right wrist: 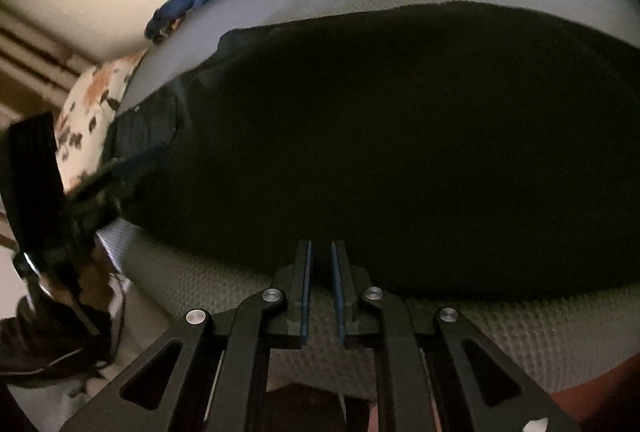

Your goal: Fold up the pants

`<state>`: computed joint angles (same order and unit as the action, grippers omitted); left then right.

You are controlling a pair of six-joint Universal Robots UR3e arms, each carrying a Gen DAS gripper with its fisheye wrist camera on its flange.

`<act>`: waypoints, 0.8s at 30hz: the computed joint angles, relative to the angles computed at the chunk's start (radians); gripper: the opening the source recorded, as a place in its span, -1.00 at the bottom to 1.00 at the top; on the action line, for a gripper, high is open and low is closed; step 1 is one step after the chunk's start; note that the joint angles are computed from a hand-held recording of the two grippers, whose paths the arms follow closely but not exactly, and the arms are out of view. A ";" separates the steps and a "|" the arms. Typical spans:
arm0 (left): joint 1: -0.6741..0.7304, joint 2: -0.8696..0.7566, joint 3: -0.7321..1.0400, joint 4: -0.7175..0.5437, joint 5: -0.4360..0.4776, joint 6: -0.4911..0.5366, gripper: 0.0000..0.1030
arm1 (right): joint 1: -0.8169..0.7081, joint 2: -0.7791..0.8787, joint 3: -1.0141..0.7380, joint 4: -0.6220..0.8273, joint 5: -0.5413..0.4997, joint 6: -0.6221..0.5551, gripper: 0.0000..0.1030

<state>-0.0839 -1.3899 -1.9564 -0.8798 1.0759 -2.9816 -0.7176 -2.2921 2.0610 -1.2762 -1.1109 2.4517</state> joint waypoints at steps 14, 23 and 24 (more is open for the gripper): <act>0.421 0.176 -0.159 0.012 0.014 0.115 0.32 | 0.490 0.912 -0.651 -0.481 0.117 0.301 -0.32; 0.505 0.164 -0.167 -0.070 -0.091 0.244 0.31 | 0.608 1.421 -1.312 -0.115 0.083 0.252 -0.32; 0.511 0.168 -0.172 -0.079 -0.098 0.258 0.31 | 0.621 1.450 -1.360 -0.079 0.058 0.236 -0.32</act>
<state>0.4275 -1.2220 -2.1284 -0.9586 0.9783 -2.7233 -0.0962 -0.8421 0.7010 -1.3550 -1.0532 2.6880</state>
